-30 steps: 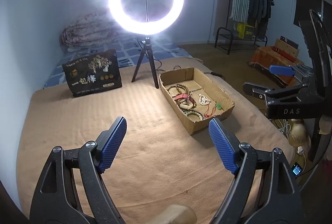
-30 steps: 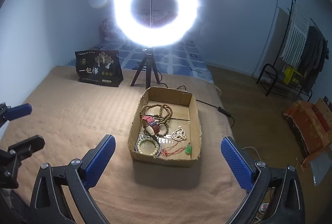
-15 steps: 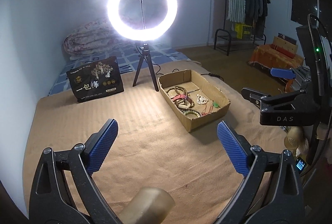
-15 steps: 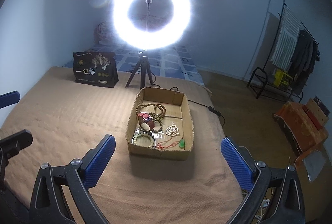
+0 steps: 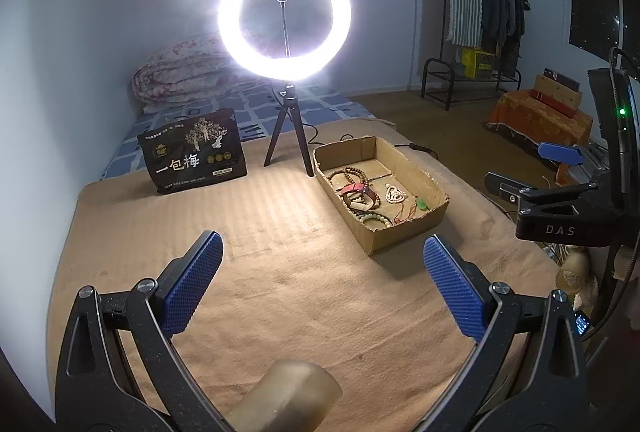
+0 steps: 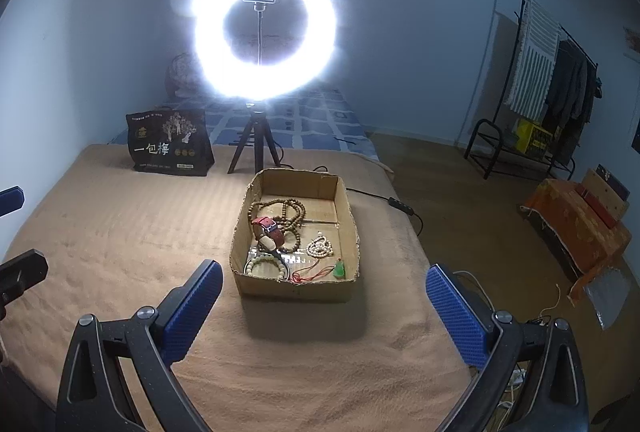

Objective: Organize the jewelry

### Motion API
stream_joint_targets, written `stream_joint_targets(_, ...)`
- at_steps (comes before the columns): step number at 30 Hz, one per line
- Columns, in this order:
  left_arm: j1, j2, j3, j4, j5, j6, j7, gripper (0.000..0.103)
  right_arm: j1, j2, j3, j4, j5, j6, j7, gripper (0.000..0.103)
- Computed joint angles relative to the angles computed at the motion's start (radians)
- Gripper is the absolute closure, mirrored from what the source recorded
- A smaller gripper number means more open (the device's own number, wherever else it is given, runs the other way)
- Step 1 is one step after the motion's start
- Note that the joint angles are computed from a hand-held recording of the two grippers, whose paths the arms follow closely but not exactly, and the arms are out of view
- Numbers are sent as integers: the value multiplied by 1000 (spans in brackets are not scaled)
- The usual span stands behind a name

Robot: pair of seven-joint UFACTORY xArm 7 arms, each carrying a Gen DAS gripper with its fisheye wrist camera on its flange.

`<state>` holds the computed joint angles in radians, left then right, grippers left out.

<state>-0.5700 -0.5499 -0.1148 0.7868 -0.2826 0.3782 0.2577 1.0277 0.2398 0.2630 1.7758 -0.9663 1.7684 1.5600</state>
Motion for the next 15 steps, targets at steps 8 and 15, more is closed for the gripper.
stream_joint_targets(8,4,-3,-5,2,3,12,-9,1,10,6,0,12,-2,25,-2,0)
stream_joint_targets(15,5,-3,-5,6,2,14,-20,1,24,18,-6,30,-15,44,-18,0)
